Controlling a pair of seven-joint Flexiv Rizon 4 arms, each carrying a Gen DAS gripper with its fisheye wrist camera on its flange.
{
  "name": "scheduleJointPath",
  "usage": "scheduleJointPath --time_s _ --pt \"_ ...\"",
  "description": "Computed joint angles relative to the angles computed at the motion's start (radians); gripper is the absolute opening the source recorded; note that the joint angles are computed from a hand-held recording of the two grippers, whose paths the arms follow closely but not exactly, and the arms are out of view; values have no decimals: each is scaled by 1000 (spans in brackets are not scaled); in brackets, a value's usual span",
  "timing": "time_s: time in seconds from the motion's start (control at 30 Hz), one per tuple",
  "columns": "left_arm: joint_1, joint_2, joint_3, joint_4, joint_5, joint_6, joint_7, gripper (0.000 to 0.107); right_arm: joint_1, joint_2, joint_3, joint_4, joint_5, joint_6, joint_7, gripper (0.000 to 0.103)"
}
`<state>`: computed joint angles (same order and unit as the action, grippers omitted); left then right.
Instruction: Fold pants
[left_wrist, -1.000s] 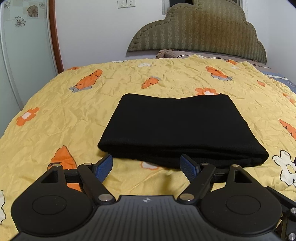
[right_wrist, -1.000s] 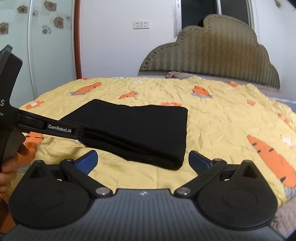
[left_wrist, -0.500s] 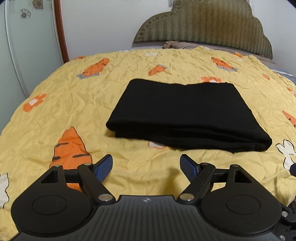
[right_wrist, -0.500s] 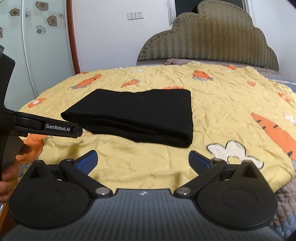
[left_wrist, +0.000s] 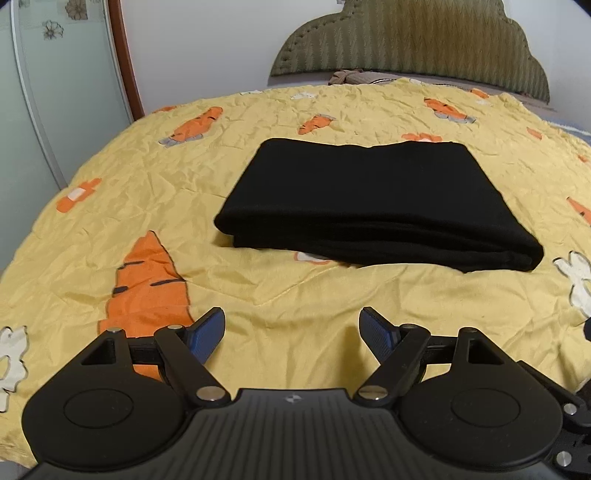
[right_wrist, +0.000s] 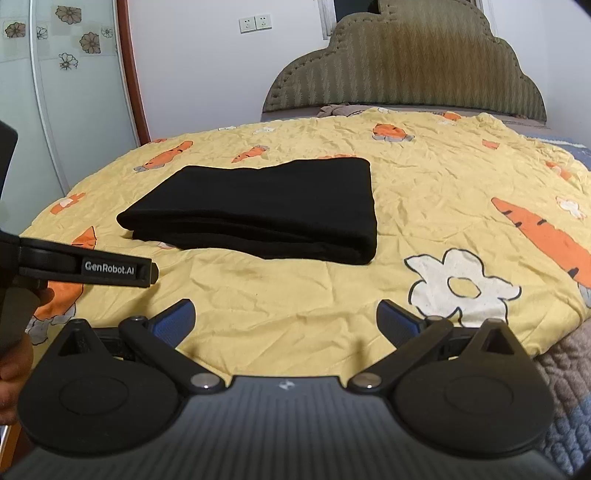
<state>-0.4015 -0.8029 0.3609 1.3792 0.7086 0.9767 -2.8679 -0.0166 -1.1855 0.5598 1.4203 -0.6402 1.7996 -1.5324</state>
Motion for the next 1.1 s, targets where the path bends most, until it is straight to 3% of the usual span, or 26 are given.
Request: scheduleJointPath --time_s 0.57,1.1 --pt "1 -20 -15 -30 12 -81 26 80 -60 -47 88 10 -67 21 -54 103" --pt "-12 -24 -16 -47 45 -138 19 81 -82 -78 82 7 -198 81 28 103"
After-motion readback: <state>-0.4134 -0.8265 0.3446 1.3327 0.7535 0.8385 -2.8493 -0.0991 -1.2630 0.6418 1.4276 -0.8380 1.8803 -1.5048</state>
